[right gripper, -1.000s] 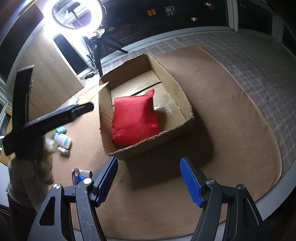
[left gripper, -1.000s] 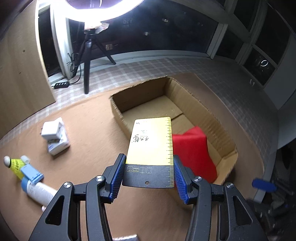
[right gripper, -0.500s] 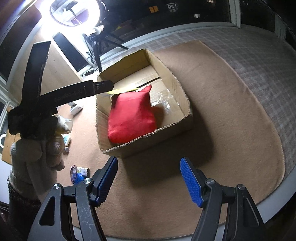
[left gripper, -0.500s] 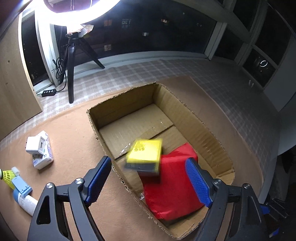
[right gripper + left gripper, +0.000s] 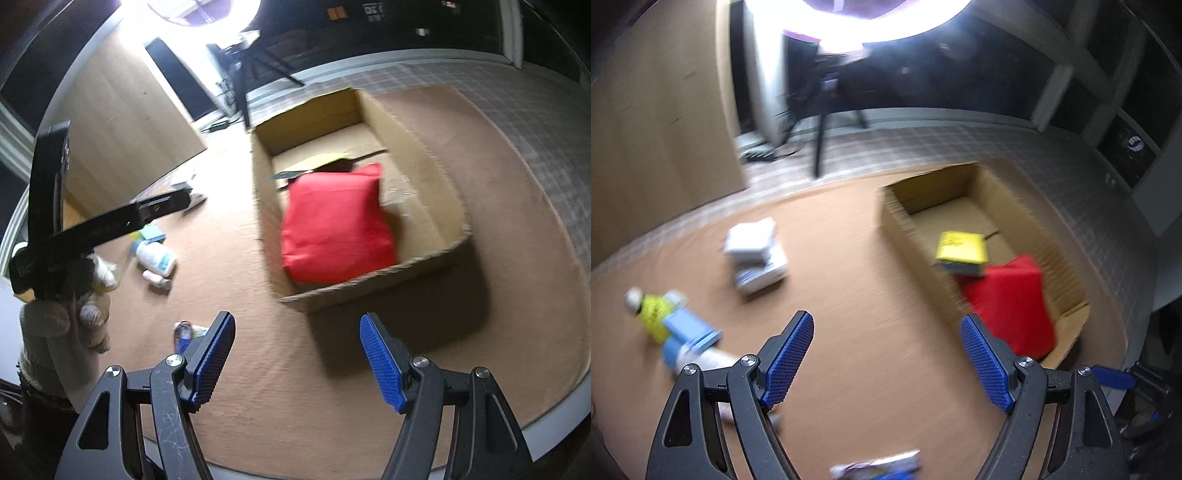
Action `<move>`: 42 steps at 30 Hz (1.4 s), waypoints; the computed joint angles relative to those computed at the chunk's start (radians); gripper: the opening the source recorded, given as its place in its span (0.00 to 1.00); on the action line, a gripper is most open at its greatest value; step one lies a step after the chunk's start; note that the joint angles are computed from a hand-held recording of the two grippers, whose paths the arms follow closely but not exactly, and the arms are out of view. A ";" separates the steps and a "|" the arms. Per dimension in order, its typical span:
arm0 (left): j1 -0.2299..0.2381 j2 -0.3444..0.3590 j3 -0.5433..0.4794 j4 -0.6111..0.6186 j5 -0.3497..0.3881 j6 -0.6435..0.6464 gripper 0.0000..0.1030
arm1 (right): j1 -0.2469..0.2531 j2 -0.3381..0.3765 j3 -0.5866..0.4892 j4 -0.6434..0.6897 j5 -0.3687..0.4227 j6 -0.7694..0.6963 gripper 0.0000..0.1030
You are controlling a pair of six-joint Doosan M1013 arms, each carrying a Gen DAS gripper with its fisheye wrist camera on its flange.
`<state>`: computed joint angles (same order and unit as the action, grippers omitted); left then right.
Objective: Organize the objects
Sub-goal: 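Carry the yellow ruler card with the left gripper into the box and release, then move the left gripper to the white sunscreen bottle and close on it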
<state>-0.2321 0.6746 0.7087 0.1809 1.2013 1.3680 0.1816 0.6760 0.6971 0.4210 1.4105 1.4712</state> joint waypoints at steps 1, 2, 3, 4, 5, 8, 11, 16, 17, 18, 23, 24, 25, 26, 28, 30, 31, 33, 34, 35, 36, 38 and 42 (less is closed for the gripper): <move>0.010 -0.018 0.029 0.000 -0.010 -0.009 0.82 | 0.005 0.002 -0.004 0.003 0.003 -0.005 0.65; 0.020 -0.037 0.059 0.003 -0.019 -0.017 0.82 | 0.010 0.004 -0.006 0.005 0.005 -0.009 0.65; 0.030 -0.057 0.090 0.011 -0.027 -0.028 0.82 | 0.017 0.010 -0.017 0.005 0.011 -0.012 0.65; 0.040 -0.075 0.119 0.022 -0.031 -0.040 0.82 | 0.022 0.016 -0.025 0.008 0.017 -0.015 0.65; 0.048 -0.085 0.135 0.018 -0.027 -0.034 0.80 | 0.027 0.019 -0.030 0.011 0.021 -0.017 0.65; 0.077 -0.119 0.193 0.017 -0.026 -0.060 0.75 | 0.046 0.032 -0.048 0.026 0.037 -0.030 0.65; 0.097 -0.145 0.243 0.012 -0.022 -0.067 0.73 | 0.064 0.042 -0.061 0.036 0.056 -0.048 0.65; 0.115 -0.179 0.311 0.020 -0.025 -0.074 0.73 | 0.084 0.065 -0.083 0.050 0.090 -0.039 0.65; 0.122 -0.183 0.317 0.013 -0.029 -0.080 0.72 | 0.087 0.070 -0.091 0.047 0.094 -0.036 0.65; 0.128 -0.186 0.323 0.006 -0.035 -0.088 0.70 | 0.091 0.079 -0.106 0.043 0.099 -0.031 0.65; 0.149 -0.167 0.294 -0.019 -0.042 -0.112 0.65 | 0.106 0.126 -0.194 0.037 0.119 -0.001 0.65; 0.152 -0.156 0.278 -0.025 -0.039 -0.100 0.65 | 0.109 0.135 -0.212 0.038 0.126 0.005 0.65; 0.150 -0.143 0.259 -0.017 -0.029 -0.098 0.64 | 0.111 0.139 -0.220 0.038 0.128 0.007 0.65; 0.149 -0.131 0.242 -0.001 -0.017 -0.100 0.61 | 0.114 0.142 -0.225 0.036 0.129 0.007 0.65; 0.154 -0.106 0.207 -0.009 0.007 -0.104 0.60 | 0.118 0.145 -0.231 0.029 0.130 0.005 0.65; 0.159 -0.087 0.181 0.007 0.025 -0.121 0.60 | 0.119 0.140 -0.220 0.025 0.128 0.006 0.65; 0.161 -0.079 0.169 0.014 0.033 -0.129 0.60 | 0.118 0.138 -0.216 0.024 0.128 0.007 0.65; 0.171 -0.077 0.167 0.012 0.036 -0.152 0.60 | 0.114 0.130 -0.200 0.020 0.121 0.007 0.65; 0.175 -0.078 0.169 0.006 0.034 -0.153 0.60 | 0.113 0.128 -0.197 0.016 0.119 0.008 0.65; 0.180 -0.079 0.173 0.005 0.034 -0.161 0.60 | 0.111 0.129 -0.196 0.012 0.118 0.010 0.65; 0.184 -0.078 0.173 0.003 0.035 -0.168 0.60 | 0.110 0.130 -0.198 0.008 0.119 0.013 0.65; 0.194 -0.075 0.171 -0.017 0.037 -0.177 0.60 | 0.108 0.136 -0.206 0.002 0.123 0.020 0.65; 0.198 -0.062 0.154 -0.042 0.037 -0.159 0.60 | 0.106 0.141 -0.213 -0.001 0.126 0.018 0.65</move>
